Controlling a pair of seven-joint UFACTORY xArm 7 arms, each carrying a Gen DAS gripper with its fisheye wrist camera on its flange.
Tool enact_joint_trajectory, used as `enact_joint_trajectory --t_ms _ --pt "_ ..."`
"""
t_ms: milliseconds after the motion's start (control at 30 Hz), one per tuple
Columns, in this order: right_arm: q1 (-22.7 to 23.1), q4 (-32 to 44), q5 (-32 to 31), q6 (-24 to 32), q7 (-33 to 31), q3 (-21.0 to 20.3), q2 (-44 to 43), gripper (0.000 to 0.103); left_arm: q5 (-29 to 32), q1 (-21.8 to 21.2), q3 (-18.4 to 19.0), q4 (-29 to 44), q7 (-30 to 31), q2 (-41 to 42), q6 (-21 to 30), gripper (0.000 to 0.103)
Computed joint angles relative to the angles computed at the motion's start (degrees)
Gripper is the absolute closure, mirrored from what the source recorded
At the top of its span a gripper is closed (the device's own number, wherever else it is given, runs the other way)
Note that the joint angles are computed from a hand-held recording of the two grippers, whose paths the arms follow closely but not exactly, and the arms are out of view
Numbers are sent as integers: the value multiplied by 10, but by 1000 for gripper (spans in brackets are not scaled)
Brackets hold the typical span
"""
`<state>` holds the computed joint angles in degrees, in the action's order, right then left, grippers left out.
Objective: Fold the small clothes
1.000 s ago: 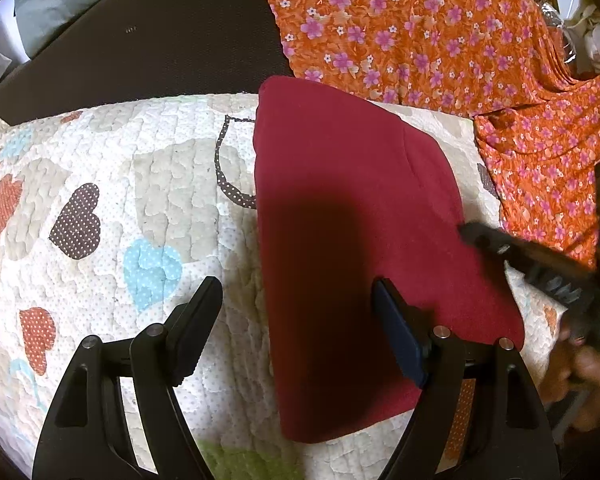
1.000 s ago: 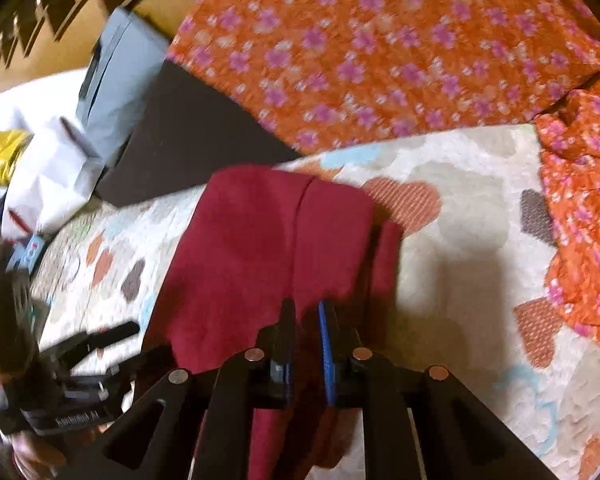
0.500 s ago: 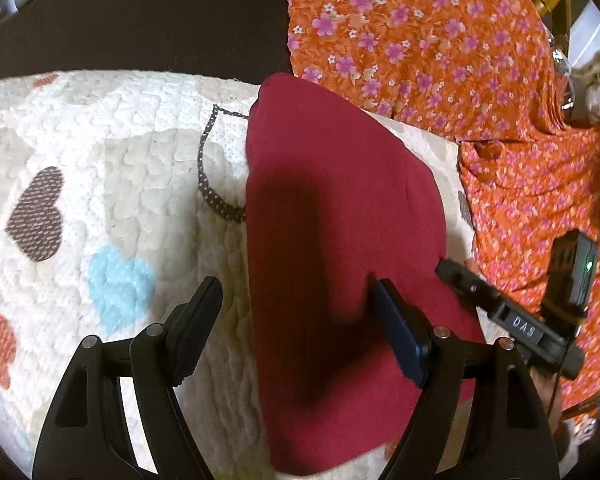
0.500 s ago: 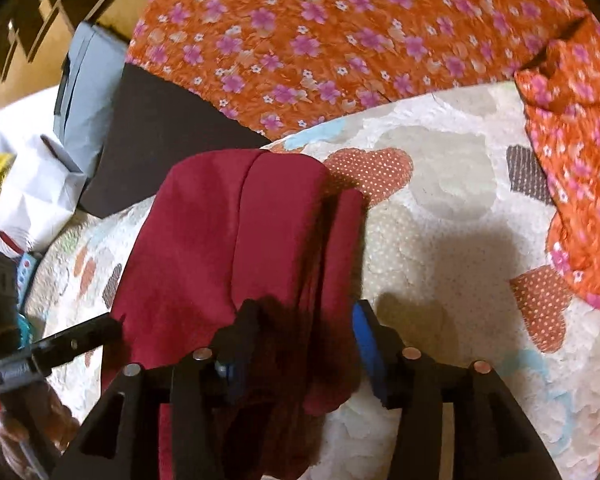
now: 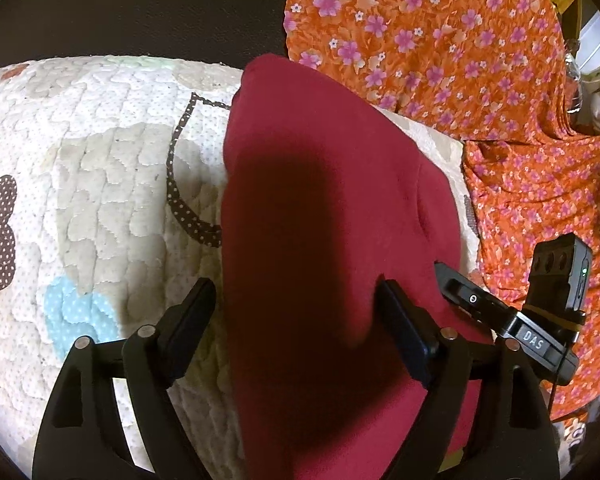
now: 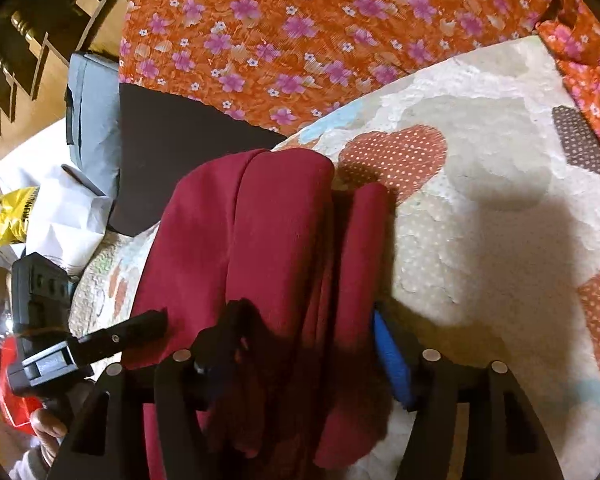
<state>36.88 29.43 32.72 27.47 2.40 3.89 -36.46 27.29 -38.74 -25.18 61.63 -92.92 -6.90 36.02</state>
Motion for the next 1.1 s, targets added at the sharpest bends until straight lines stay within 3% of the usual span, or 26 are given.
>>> enact_joint_trajectory --t_ms 167,467,533,600,700,800,1100 --pt "2 7 0 -5 -1 5 15 33 6 -3 3 12 8 16 2 18" --pt "0 5 -8 -9 4 10 15 33 11 -8 7 11 0 18 -1 18" --pt "-2 7 -16 -6 4 12 15 38 17 -9 6 13 -5 18 4 18" --pt "-6 12 -33 -1 4 21 10 52 30 -11 4 14 -9 17 6 19" --pt "-13 23 -61 17 14 34 -1 65 37 -19 -3 25 -4 15 30 29" --pt "2 30 -48 31 17 22 -22 68 12 -26 -7 11 -9 -18 36 37" --pt "46 36 -25 131 49 55 -107 68 -76 -46 -90 37 -36 -91 210 37"
